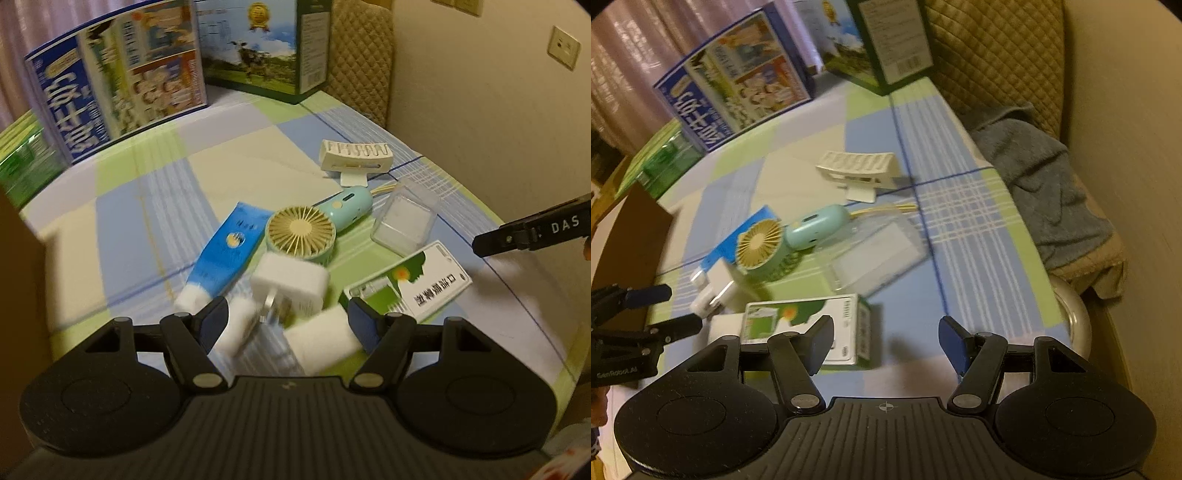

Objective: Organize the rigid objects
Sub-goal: 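Move both tools back over the table toward the remaining items, then grasp the white plug charger with the left tool while the right tool grasps the clear plastic case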

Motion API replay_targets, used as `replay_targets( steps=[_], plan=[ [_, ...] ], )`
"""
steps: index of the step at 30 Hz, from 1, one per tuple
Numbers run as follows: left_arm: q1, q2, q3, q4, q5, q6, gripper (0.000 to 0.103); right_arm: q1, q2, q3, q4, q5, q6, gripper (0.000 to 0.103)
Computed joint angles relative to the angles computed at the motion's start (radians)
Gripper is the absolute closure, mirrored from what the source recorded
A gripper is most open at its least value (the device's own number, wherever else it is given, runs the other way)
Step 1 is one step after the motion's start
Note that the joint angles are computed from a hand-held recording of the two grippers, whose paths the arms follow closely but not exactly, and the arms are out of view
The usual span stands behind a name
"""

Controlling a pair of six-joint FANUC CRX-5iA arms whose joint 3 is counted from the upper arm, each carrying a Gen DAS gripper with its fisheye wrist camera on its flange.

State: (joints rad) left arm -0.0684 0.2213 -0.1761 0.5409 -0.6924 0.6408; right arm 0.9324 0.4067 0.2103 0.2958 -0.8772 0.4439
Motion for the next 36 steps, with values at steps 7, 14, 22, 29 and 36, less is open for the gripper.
replay_targets(
  steps=[7, 14, 22, 29, 36],
  plan=[
    [-0.023, 0.108, 0.096, -0.012, -0.019, -0.069, 0.035, -0.014, 0.006, 0.002, -0.003, -0.026, -0.049, 0.042],
    [-0.028, 0.158, 0.131, -0.003, -0.034, -0.127, 0.036, -0.022, 0.005, -0.005, 0.0, -0.053, -0.099, 0.042],
    [-0.025, 0.162, 0.118, 0.036, -0.034, -0.2, 0.048, -0.029, 0.025, 0.022, -0.017, -0.065, -0.09, 0.042],
    [-0.014, 0.102, 0.052, 0.105, 0.019, -0.199, 0.048, -0.035, 0.069, 0.084, -0.038, -0.053, -0.029, 0.042],
    [0.019, 0.04, 0.022, 0.081, 0.063, -0.081, 0.048, -0.038, 0.153, 0.214, -0.069, -0.067, 0.11, 0.042]
  ],
)
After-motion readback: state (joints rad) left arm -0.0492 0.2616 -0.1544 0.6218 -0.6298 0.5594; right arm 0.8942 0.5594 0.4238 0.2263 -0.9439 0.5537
